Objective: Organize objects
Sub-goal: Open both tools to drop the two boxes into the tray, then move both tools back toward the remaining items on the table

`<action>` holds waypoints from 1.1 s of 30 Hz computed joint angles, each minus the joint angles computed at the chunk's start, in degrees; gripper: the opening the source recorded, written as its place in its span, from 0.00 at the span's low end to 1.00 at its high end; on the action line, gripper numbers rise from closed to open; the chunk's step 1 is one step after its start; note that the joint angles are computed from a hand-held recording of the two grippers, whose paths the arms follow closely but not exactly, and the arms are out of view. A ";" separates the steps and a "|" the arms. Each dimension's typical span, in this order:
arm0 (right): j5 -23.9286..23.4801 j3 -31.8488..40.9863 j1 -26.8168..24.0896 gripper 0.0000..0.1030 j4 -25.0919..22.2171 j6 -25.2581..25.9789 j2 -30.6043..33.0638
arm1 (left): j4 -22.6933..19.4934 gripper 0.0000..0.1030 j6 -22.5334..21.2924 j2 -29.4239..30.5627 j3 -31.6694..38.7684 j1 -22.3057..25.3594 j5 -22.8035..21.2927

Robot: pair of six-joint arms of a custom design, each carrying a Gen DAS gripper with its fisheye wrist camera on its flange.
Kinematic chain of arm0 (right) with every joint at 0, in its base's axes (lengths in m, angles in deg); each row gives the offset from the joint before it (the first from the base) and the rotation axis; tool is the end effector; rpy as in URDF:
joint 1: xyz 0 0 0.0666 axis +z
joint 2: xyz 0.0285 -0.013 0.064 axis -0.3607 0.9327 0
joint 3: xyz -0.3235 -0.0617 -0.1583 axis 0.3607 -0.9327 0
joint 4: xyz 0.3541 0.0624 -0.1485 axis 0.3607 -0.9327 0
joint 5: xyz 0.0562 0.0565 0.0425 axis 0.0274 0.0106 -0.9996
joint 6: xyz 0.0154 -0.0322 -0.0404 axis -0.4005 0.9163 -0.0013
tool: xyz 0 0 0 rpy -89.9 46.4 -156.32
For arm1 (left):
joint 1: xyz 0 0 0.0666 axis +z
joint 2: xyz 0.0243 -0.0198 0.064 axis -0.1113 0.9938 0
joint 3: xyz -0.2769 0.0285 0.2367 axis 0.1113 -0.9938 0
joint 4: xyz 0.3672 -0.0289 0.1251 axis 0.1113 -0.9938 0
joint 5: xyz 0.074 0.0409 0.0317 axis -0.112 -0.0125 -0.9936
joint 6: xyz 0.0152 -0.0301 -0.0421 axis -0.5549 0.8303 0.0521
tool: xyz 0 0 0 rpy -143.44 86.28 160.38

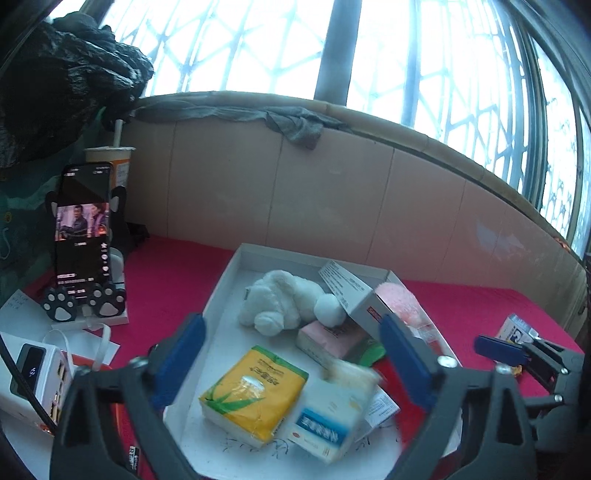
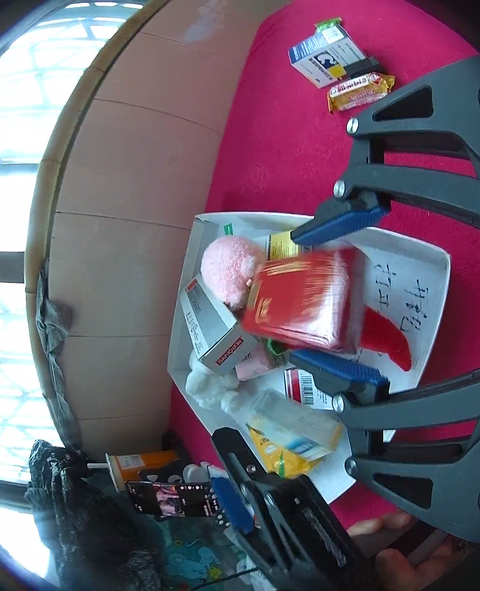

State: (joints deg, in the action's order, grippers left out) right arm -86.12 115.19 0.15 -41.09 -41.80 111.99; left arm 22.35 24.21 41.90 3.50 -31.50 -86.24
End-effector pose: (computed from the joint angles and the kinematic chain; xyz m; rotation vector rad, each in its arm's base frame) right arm 0.4154 0.1606 0.2969 -0.4599 2.1580 0.1464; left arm 0.4017 -0.1729 0.3208 -0.1946 1.9212 -0.1263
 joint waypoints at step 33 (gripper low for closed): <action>4.03 -8.20 -13.73 0.83 10.15 -6.67 -4.92 | 3.17 1.00 -8.26 1.39 0.60 -5.18 -13.21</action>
